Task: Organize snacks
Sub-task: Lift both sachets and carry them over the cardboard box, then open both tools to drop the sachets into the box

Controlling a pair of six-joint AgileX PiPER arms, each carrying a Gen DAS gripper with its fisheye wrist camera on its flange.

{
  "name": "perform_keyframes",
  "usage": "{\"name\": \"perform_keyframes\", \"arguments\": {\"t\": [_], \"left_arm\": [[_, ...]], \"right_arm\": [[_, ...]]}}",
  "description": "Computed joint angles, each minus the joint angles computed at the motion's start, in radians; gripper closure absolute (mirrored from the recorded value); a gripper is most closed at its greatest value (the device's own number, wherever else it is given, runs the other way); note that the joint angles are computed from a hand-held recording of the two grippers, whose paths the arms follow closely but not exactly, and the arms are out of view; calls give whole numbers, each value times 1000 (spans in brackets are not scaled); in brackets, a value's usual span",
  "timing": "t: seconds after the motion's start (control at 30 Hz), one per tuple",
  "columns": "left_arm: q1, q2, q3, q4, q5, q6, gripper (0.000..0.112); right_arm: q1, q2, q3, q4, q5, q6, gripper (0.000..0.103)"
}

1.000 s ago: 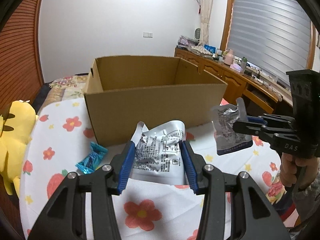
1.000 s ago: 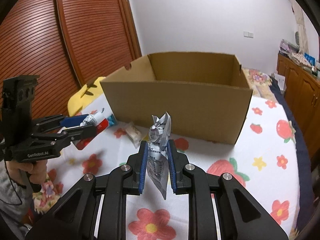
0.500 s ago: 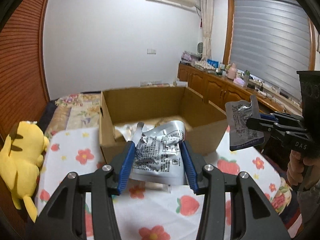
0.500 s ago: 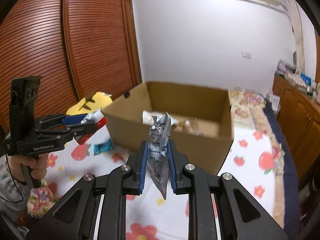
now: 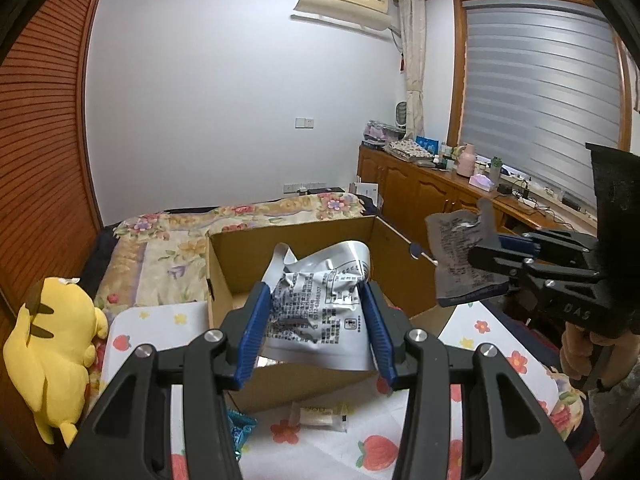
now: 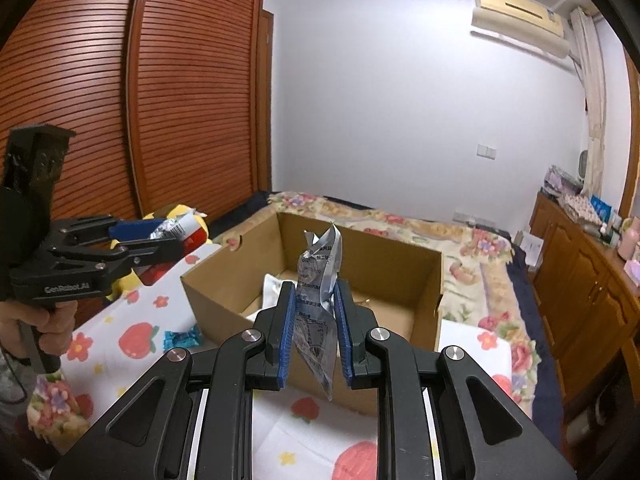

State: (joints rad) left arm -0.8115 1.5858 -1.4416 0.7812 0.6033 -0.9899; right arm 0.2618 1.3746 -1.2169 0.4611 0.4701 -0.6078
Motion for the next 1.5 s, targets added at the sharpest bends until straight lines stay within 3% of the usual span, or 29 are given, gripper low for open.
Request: {"name": "perform_keyframes", "arguments": {"t": [0.33,0.67,0.93,1.17,1.5], "left_arm": [[19,68,-98,-20,40,48,66],[90,205,-214,-126,98,153,66],[152,275,-239,-284,79,237,66],[138,304,-271,-268,107,234,65],[155,321,-277,-299,86,261,60]], "right_arm": [[23,94,-89,-131,-7,107,86],[11,236,-189,-245,-1,221,86],[10,307,-207,-315,8,286,86],[13,325,-195,-354,0,316,86],[20,340,-197,-349,3,317,85]]}}
